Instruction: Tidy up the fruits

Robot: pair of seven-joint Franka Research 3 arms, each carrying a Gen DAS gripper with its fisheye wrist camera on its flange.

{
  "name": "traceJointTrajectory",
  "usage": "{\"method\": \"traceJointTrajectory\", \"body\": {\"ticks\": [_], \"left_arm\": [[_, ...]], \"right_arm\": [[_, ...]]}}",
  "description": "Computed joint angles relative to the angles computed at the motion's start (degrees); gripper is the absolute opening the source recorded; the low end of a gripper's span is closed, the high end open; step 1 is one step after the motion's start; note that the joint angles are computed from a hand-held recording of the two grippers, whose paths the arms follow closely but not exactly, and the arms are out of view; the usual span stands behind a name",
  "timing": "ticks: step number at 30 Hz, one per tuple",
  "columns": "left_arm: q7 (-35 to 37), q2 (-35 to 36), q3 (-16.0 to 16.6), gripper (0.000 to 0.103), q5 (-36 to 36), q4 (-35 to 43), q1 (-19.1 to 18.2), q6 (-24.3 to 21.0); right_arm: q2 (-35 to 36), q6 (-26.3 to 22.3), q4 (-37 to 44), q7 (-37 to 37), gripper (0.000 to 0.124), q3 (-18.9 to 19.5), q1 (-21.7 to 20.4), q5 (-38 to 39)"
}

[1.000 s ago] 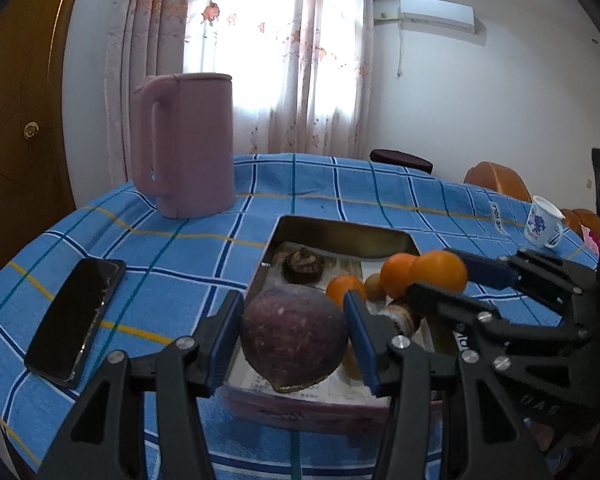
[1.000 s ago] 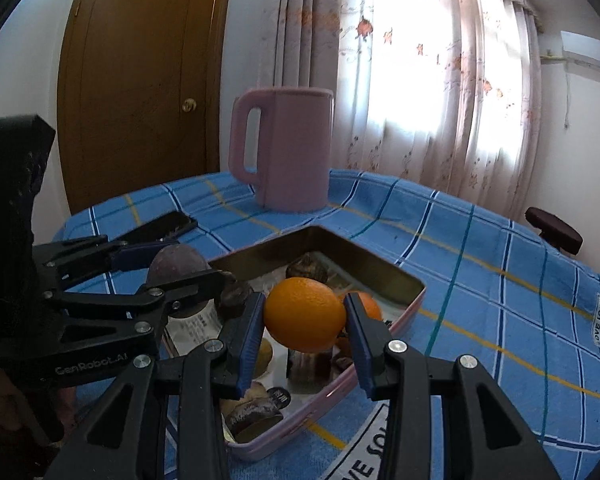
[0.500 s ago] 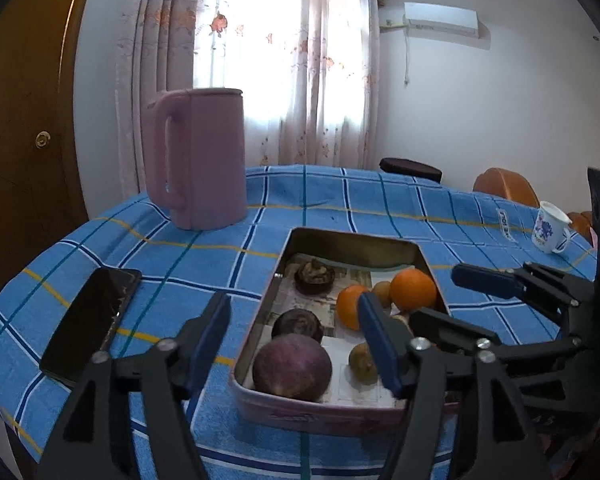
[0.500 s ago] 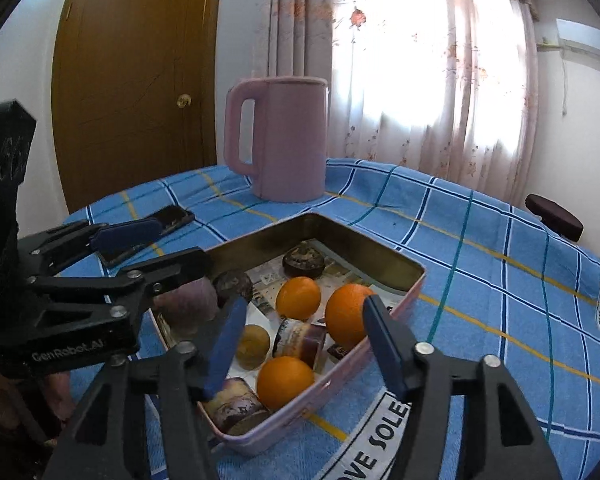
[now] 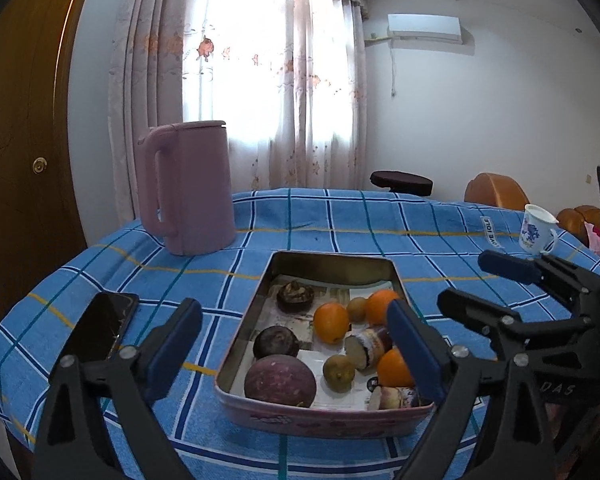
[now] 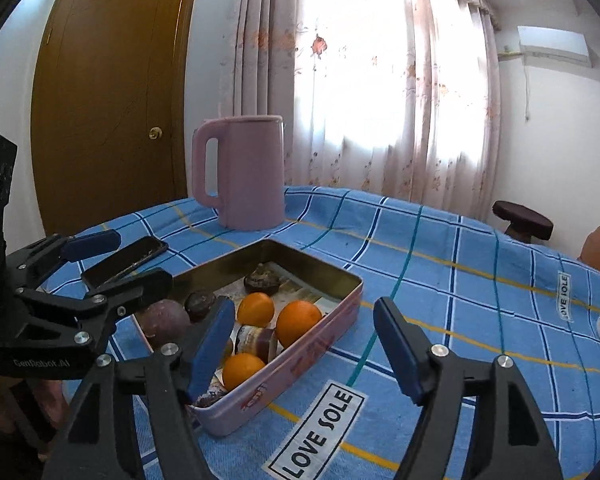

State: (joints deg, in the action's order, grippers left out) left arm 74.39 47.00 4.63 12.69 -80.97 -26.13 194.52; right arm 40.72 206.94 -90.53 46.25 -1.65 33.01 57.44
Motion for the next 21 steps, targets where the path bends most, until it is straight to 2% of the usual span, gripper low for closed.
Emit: {"method": "traceJointTrajectory", "body": {"ticks": [17, 21], "left_arm": [[0.95, -0.81, 0.31, 0.1, -1.49, -1.06, -0.41, 1.12], [1.2, -0.9, -0.19, 0.1, -1.35, -1.06, -0.16, 1.15]], "right_arm": [[-2.77, 4.31, -4.66, 3.25, 0.073, 3.7, -2.69, -4.24], [-3.27, 5.22, -5.38, 2.99, 0.073, 3.5, -2.28, -4.13]]}}
